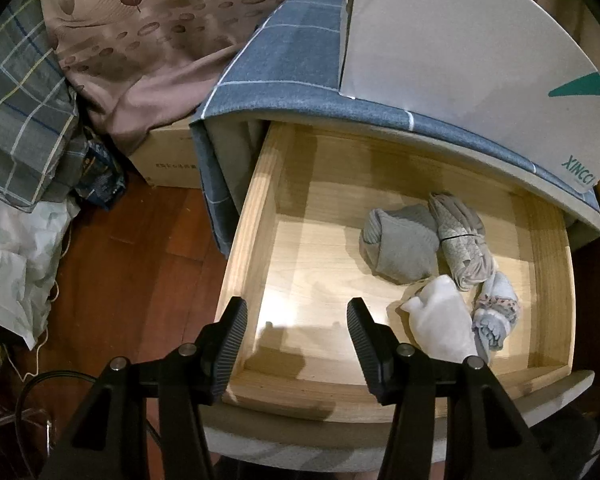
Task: Take underwear out of drawer
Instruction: 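Return the right tool to the drawer and grasp the pink-trimmed blue underwear, then grasp the white rolled sock with the left tool while the right tool holds the pink-trimmed underwear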
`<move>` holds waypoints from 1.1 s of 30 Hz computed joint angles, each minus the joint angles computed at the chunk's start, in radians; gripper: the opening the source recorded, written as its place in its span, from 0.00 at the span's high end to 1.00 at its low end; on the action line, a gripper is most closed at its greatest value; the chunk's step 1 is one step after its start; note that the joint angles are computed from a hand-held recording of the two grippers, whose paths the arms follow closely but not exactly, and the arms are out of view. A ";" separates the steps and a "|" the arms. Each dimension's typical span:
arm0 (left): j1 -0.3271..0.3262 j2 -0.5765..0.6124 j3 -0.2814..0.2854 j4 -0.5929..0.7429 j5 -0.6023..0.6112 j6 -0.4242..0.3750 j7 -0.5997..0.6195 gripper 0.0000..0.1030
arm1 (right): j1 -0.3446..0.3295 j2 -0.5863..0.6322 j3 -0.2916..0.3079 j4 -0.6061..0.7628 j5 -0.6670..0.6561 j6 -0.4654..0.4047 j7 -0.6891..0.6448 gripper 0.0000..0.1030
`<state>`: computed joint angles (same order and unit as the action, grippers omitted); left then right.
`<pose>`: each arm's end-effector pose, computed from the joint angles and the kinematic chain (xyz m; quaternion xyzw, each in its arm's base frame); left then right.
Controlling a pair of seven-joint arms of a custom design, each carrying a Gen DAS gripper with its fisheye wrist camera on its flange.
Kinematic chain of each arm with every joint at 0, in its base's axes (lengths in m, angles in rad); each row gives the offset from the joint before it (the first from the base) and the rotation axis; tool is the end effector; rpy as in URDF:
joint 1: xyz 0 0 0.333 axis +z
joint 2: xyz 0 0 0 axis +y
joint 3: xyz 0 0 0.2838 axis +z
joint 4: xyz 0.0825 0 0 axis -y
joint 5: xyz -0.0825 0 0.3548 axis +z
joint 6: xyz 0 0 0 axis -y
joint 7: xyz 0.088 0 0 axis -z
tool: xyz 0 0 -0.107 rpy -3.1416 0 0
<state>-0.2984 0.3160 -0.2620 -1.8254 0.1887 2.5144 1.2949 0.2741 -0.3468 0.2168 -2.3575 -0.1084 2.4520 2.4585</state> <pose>0.5395 -0.3254 0.3935 -0.5470 0.8143 -0.1680 0.0974 0.4064 0.2236 0.4884 -0.5683 0.7908 -0.0997 0.2044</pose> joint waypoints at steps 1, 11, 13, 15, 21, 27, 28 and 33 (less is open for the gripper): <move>0.000 0.000 0.001 0.000 0.002 -0.001 0.000 0.48 | 0.012 0.022 -0.003 -0.009 0.024 -0.011 -0.007 0.27; 0.002 0.002 -0.001 0.000 -0.001 0.002 0.001 0.48 | 0.057 0.278 -0.054 0.030 0.047 -0.019 -0.024 0.35; 0.002 0.003 0.000 0.000 0.001 0.002 0.004 0.48 | 0.064 0.327 -0.069 0.059 0.024 -0.033 -0.024 0.35; 0.002 0.004 0.000 0.001 0.000 0.002 0.005 0.48 | 0.072 0.368 -0.085 0.089 0.013 -0.048 -0.034 0.35; -0.002 0.009 0.000 0.008 0.001 -0.004 -0.002 0.48 | 0.090 0.457 -0.119 0.147 0.036 -0.066 -0.075 0.35; -0.008 0.013 0.001 0.014 0.011 -0.012 -0.010 0.48 | 0.101 0.498 -0.129 0.188 0.091 -0.109 -0.139 0.41; -0.010 0.013 0.002 0.015 0.014 -0.013 -0.012 0.48 | 0.100 0.508 -0.130 0.197 0.107 -0.129 -0.152 0.44; -0.015 0.020 0.003 0.022 0.024 -0.022 -0.022 0.48 | 0.101 0.492 -0.137 0.166 0.138 -0.141 -0.160 0.54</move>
